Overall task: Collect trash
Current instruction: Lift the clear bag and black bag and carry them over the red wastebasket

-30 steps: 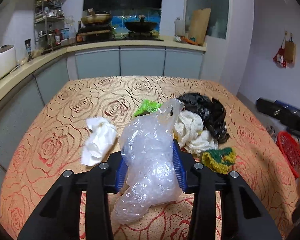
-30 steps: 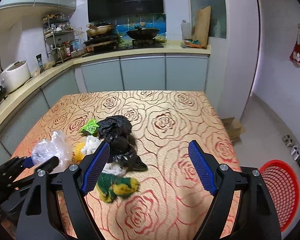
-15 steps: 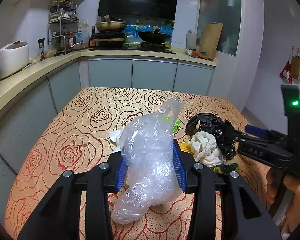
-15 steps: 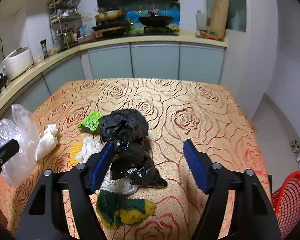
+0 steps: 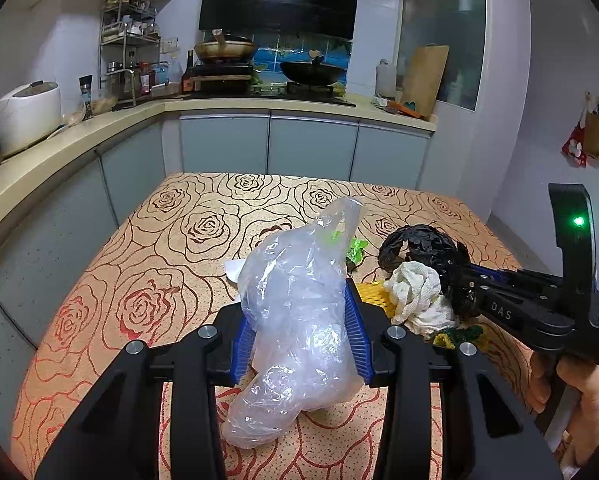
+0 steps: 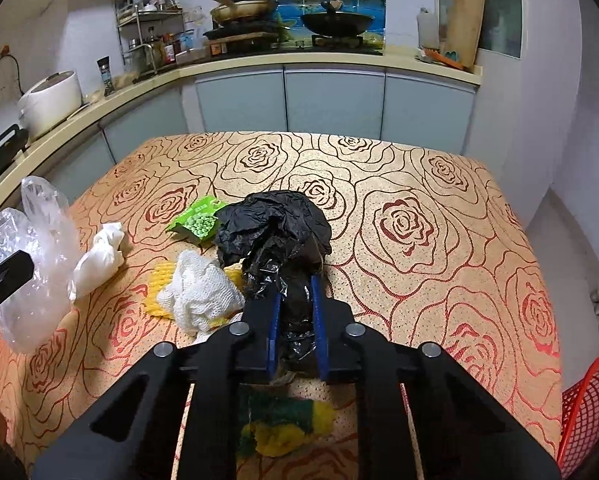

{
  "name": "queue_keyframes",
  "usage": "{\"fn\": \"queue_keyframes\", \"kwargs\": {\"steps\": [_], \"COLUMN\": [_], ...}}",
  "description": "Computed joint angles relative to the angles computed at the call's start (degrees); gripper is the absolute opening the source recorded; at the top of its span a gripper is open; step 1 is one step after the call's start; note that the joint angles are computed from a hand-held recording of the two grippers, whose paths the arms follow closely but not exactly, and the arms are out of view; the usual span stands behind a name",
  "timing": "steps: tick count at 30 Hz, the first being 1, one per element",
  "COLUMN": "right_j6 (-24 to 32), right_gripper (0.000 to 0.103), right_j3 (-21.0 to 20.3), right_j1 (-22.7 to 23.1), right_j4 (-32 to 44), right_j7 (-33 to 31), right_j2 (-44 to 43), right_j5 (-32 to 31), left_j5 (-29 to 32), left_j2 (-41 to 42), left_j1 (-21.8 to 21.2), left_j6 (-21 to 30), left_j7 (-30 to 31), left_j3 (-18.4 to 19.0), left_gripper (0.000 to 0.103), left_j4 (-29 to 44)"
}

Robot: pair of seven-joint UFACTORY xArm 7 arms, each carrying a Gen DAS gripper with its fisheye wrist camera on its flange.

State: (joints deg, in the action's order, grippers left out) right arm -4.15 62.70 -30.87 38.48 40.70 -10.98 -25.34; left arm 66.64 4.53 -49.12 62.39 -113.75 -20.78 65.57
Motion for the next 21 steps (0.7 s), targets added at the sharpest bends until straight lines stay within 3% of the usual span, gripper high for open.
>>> {"fn": "queue_keyframes", "kwargs": {"steps": [6, 10, 13, 21], "right_j6": [-0.7, -0.8, -0.7, 0.1], "right_gripper": [0.012, 0.012, 0.012, 0.012], "right_j3": [-14.4, -21.6, -26.1, -31.7], "right_j1": [14.7, 22.2, 26.9, 33.1], "right_j4": [-3.2, -4.9, -6.2, -9.1], "right_j7": [-1.8, -3.1, -4.4, -6.6], "right_j2": [-3.5, -6.2, -8.7, -15.2], "right_j5": [3.4, 5.8, 7.6, 11.4], "left_j5": [0.4, 0.9, 1.5, 3.1], "left_j2": [-0.1, -0.5, -0.7, -0.7], "left_j1": [-0.5, -1.0, -1.3, -2.4], "left_j6": [1.1, 2.2, 3.5, 6.8], "left_j7": [-0.4, -0.3, -0.3, 0.0], "left_j3": [-0.3, -0.6, -1.0, -1.8], "left_gripper": [0.039, 0.039, 0.039, 0.039], "left_j4": [0.3, 0.5, 1.0, 3.0]}}
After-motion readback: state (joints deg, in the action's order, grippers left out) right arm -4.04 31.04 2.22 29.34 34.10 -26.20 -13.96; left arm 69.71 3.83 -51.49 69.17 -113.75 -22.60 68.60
